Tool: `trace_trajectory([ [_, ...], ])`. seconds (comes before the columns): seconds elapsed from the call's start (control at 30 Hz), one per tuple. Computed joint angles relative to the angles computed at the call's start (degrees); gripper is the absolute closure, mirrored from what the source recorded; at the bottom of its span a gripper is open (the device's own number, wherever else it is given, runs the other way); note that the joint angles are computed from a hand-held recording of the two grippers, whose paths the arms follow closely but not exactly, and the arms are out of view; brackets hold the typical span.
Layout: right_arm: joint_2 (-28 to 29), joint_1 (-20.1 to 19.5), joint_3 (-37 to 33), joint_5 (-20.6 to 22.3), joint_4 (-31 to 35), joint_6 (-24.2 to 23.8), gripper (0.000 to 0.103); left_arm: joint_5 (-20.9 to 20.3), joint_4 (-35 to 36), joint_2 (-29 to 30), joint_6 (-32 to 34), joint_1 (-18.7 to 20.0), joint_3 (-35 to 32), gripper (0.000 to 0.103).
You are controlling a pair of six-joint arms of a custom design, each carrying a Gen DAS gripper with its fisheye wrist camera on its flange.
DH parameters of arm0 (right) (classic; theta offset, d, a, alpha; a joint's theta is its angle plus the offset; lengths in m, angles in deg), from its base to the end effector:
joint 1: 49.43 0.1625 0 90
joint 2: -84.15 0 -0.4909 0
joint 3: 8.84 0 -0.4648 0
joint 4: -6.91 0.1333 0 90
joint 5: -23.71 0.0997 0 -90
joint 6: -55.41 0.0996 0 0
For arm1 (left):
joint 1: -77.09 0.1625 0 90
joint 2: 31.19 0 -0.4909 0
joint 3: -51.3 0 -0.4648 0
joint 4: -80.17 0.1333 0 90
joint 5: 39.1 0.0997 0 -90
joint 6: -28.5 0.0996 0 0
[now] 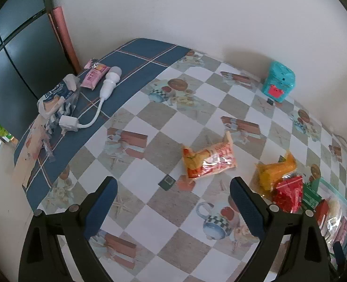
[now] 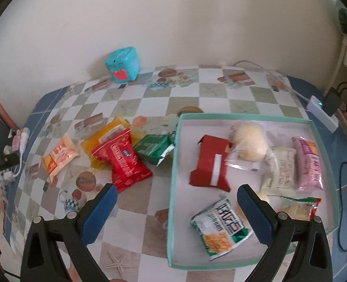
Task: Organize snacks
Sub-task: 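Withdraw both open grippers from the tray toward the remaining snacks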
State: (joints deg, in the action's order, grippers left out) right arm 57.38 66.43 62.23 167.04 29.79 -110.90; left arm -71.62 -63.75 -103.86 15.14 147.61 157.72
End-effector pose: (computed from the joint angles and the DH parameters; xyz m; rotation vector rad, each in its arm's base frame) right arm 0.3543 -0.6085 -0.0345 0.0118 -2.2761 0.8148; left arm -0.0102 -0.6803 0.3570 -0.0956 2.1813 -0.7076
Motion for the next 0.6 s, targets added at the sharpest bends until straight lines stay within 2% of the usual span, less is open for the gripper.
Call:
trace_trajectory([
  [0.13,1.7,0.0,-2.3,-0.4,2.1,0.5,0.0,-1.0,-0.2,0.1,0.9,0.9,-0.7,0.006],
  [0.27,3.0,-0.3,-4.5,-1.5,3.8,1.2,0.0,-4.0,-1.1,0.4,3.0,1.9,-1.5,0.006],
  [0.6,4.2,-0.7,-8.5,-4.1,2.4,-0.3,0.0,-6.4,-2.2,2.3,5.2,3.7,-4.4,0.007],
])
